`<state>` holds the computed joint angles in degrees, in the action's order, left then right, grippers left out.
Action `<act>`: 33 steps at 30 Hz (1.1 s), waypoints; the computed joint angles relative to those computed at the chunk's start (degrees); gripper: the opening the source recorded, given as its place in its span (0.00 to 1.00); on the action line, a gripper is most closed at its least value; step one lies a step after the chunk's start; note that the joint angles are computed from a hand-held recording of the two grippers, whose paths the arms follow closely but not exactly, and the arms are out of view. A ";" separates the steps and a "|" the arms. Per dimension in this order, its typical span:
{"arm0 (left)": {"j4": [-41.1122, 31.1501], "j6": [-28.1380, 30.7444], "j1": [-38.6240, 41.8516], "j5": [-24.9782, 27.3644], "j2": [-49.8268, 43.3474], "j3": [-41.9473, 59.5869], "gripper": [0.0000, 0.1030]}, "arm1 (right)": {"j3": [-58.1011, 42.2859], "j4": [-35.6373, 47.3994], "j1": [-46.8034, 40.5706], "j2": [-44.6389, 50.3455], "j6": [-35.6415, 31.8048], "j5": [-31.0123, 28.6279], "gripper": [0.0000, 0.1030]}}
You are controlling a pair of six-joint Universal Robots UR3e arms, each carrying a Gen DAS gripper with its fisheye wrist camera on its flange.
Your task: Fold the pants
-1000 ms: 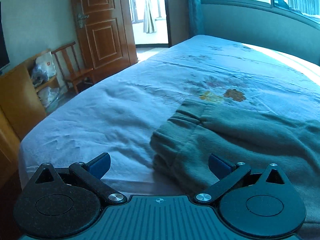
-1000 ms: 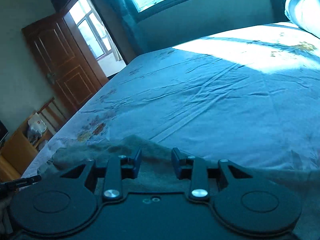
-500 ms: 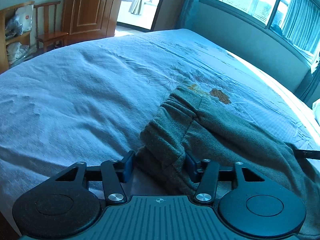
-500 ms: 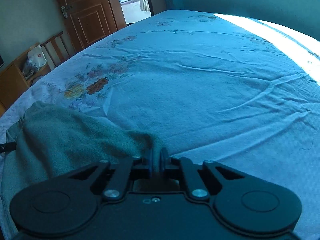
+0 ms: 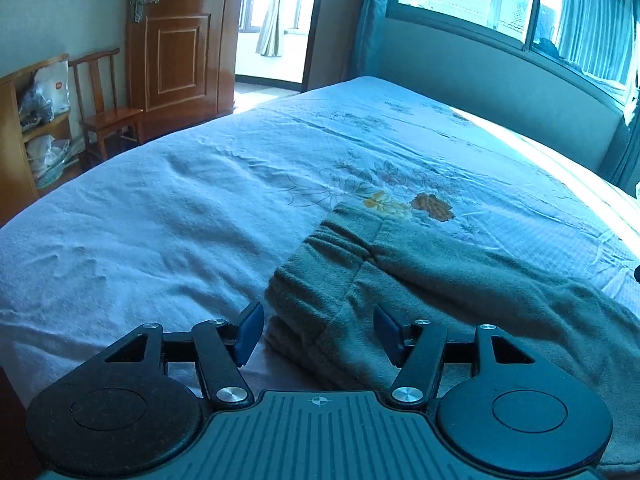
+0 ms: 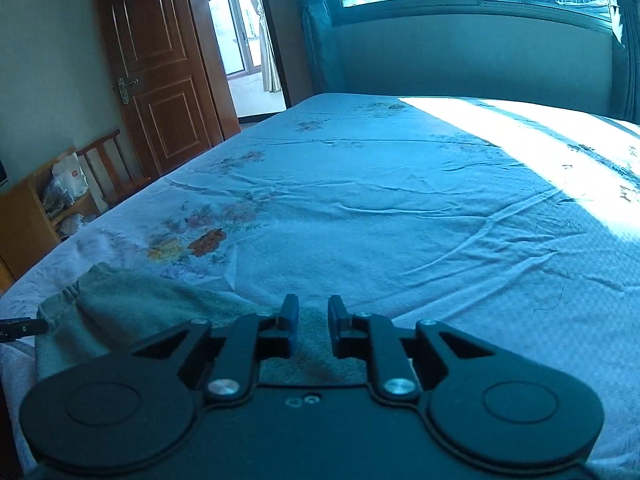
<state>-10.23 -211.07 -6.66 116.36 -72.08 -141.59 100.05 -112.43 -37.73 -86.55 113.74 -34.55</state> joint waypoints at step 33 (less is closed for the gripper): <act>-14.17 -7.81 -36.33 12.78 -46.35 48.05 1.00 | -18.41 2.96 -54.82 23.07 4.89 1.44 0.35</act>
<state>-24.40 -218.88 -42.99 129.14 -118.42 -93.55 81.65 -109.47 -92.56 -63.47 118.63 -33.12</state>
